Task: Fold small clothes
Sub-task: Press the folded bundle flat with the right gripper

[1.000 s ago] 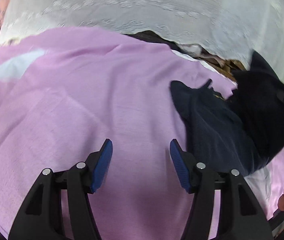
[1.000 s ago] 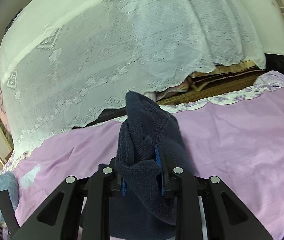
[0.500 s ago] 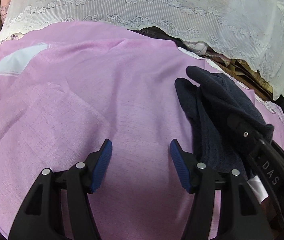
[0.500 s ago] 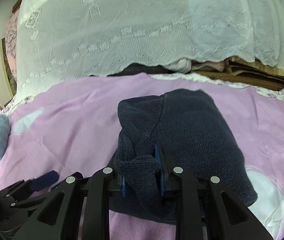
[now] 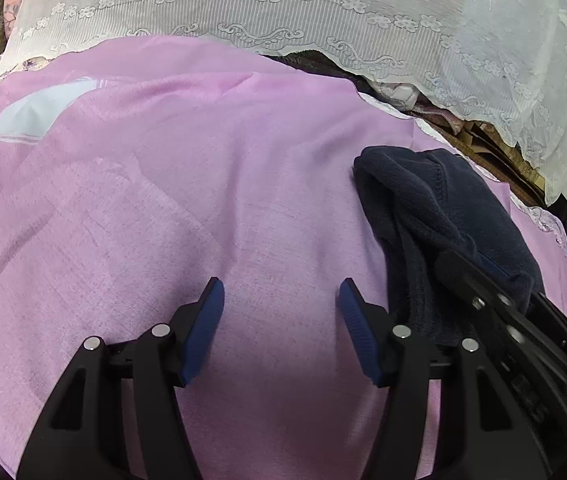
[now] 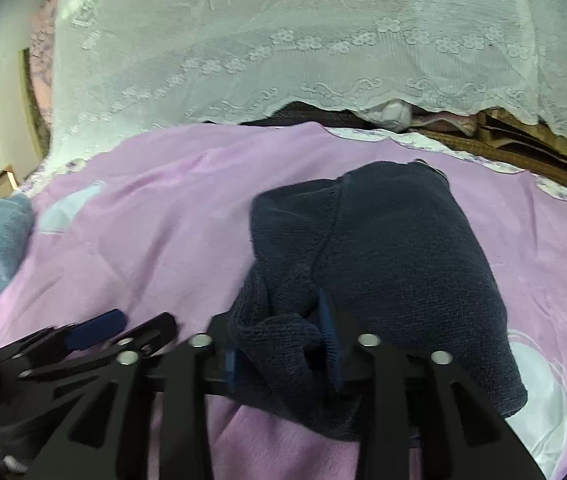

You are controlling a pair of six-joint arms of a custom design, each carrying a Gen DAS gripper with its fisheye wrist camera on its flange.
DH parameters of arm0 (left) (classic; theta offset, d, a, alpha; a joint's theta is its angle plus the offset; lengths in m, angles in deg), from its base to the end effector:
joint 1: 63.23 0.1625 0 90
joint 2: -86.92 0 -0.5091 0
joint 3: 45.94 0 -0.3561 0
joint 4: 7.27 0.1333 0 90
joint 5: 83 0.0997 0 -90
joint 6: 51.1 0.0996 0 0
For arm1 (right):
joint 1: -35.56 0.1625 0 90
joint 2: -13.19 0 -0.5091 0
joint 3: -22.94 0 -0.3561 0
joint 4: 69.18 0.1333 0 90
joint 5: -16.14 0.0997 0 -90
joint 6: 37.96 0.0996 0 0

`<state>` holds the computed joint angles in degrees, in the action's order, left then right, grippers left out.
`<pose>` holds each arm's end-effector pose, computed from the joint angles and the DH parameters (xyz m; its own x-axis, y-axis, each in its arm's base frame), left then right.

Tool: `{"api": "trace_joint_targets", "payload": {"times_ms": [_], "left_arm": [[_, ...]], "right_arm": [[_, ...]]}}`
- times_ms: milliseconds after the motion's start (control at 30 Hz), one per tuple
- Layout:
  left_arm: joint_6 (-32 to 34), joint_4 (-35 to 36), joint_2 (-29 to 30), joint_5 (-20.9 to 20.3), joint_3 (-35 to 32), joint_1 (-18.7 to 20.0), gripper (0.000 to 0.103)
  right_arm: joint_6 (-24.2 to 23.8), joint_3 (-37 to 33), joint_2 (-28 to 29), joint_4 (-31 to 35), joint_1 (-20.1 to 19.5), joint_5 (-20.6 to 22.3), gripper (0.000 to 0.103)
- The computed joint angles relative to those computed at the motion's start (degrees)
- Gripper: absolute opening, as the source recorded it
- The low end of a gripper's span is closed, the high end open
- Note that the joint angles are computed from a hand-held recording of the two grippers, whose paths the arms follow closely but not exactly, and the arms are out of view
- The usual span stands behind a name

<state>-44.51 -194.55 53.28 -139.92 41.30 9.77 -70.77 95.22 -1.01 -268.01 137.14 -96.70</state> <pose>-0.0442 -0.7863 0.1664 -0.8812 -0.0354 -0.4714 0.3147 0.7003 -0.6408 0.2565 -0.7804 0.0043 -0.7407 -0.2438 0.6260 -0.6286 0.5803 -0.5178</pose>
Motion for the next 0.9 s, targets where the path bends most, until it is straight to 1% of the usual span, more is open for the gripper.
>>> {"api": "trace_joint_targets", "payload": {"times_ms": [67,167,200,267,300,367,400,433,467,500,533,567,600,667,733,800,833,900], "left_arm": [[0.1,0.1,0.1,0.1,-0.1,-0.1,0.059],[0.0,0.2,0.1,0.1,-0.2,-0.1,0.059],[-0.1,0.4,0.0,-0.1,-0.3,0.0,0.059],[-0.2,0.3,0.0,-0.1,-0.2,0.0,0.059],[-0.2,0.3,0.0,-0.2,-0.3,0.0,0.059],[-0.2,0.4,0.0,-0.1,-0.2,0.0,0.059],[-0.2,0.0,0.0,-0.3,-0.1,0.0,0.059],[-0.1,-0.3,0.0,-0.4,0.0,0.0,0.059],[-0.1,-0.6,-0.1,-0.6,0.2,-0.1,0.059],[0.0,-0.8,-0.1,-0.6,0.2,-0.1,0.059],[0.0,-0.8,-0.1,-0.6,0.2,-0.1,0.059],[-0.1,-1.0,-0.1,-0.4,0.4,-0.2,0.059],[0.0,-1.1,-0.1,-0.4,0.5,-0.2,0.059],[0.1,-1.9,-0.2,-0.4,0.8,-0.3,0.059],[0.6,-3.9,-0.3,-0.2,1.7,-0.7,0.059],[2.4,-6.8,-0.5,-0.4,2.8,-1.4,0.059],[3.5,-8.0,-0.5,-0.2,3.2,-1.8,0.059],[6.1,-9.2,-0.2,-0.3,3.7,-2.7,0.062]], "right_arm": [[-0.5,2.8,-1.5,-1.0,-0.2,3.1,0.049],[-0.8,5.6,-3.4,-1.7,-0.4,6.6,0.049],[-0.5,6.9,-4.2,-2.3,-0.5,8.3,0.049],[0.6,8.8,-5.7,-4.6,-0.8,10.9,0.049],[1.2,9.5,-6.3,-7.1,-0.9,11.3,0.049],[1.1,9.6,-6.5,-11.1,-0.9,9.5,0.047],[-0.1,9.0,-6.2,-13.4,-0.8,7.0,0.04],[-1.0,8.3,-5.8,-14.4,-0.9,5.1,0.036],[-1.5,7.6,-5.6,-14.6,-1.1,3.6,0.031],[-1.0,7.2,-5.5,-13.2,-1.5,2.6,0.028],[-0.2,7.2,-5.6,-11.5,-1.9,2.6,0.027],[0.5,7.0,-5.6,-8.9,-2.3,2.7,0.027],[-0.4,6.5,-5.0,-8.3,-2.4,2.3,0.027],[-4.6,5.7,-3.4,-8.9,-1.8,0.3,0.029],[-6.5,4.8,-2.4,-4.1,-1.3,-1.5,0.03],[-9.3,3.4,-0.8,-4.3,-0.6,-4.4,0.031],[-9.1,3.4,-0.8,-3.7,-0.6,-4.1,0.032],[-6.2,4.7,-2.2,-1.7,-1.3,-1.2,0.032]]}}
